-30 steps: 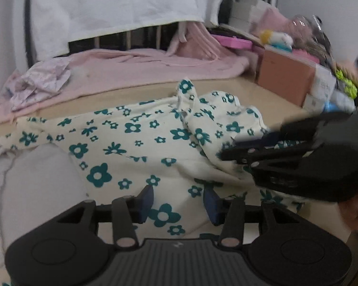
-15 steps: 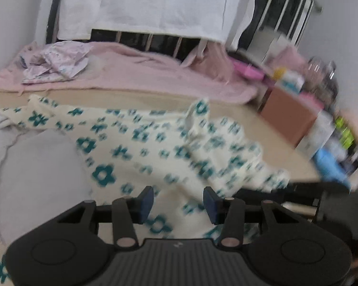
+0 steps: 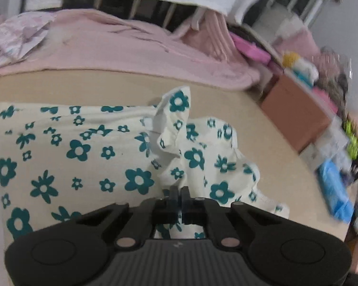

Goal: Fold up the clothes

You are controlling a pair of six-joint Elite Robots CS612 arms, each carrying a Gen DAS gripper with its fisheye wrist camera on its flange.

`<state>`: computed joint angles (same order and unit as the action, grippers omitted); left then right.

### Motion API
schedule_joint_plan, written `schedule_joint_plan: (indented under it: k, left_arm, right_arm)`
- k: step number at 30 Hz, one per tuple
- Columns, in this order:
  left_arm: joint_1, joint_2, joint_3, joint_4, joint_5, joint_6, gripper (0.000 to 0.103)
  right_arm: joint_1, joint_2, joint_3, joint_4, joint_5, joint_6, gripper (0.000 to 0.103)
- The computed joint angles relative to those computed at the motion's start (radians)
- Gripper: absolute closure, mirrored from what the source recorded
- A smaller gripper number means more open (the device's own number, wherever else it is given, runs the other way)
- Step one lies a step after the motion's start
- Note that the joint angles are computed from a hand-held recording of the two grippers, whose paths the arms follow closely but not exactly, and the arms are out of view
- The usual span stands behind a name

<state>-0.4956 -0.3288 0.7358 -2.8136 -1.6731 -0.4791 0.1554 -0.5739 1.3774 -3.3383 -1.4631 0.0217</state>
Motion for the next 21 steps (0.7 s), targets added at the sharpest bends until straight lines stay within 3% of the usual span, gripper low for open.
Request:
schedule_joint_plan:
  k: [2, 7, 11, 13, 16, 18, 19, 21]
  left_arm:
    - [0.006, -0.007, 0.021, -0.047, -0.011, -0.051, 0.103]
    - [0.012, -0.035, 0.08, -0.143, 0.019, -0.093, 0.103]
    - [0.016, -0.039, 0.105, -0.149, 0.047, -0.123, 0.102]
    - [0.017, -0.035, 0.111, -0.145, 0.057, -0.13, 0.101]
    - [0.02, -0.033, 0.134, -0.18, 0.063, -0.155, 0.097]
    - [0.023, -0.035, 0.145, -0.201, 0.051, -0.176, 0.093]
    - [0.021, -0.041, 0.15, -0.195, 0.06, -0.168, 0.091]
    - [0.01, -0.056, 0.164, -0.194, 0.102, -0.128, 0.081]
  right_arm:
    - [0.006, 0.008, -0.008, 0.004, -0.003, -0.032, 0.089]
    - [0.025, 0.0, -0.004, 0.003, -0.044, -0.109, 0.099]
    - [0.021, -0.029, 0.037, -0.053, 0.034, -0.161, 0.1]
    - [0.029, -0.026, 0.027, -0.017, 0.04, -0.204, 0.098]
    - [0.049, -0.018, 0.0, 0.101, -0.009, -0.278, 0.088]
    - [0.042, -0.024, 0.011, 0.067, 0.031, -0.242, 0.075]
    - [0.032, -0.024, 0.014, 0.034, 0.054, -0.203, 0.075]
    - [0.017, -0.014, 0.003, -0.035, 0.026, -0.12, 0.074]
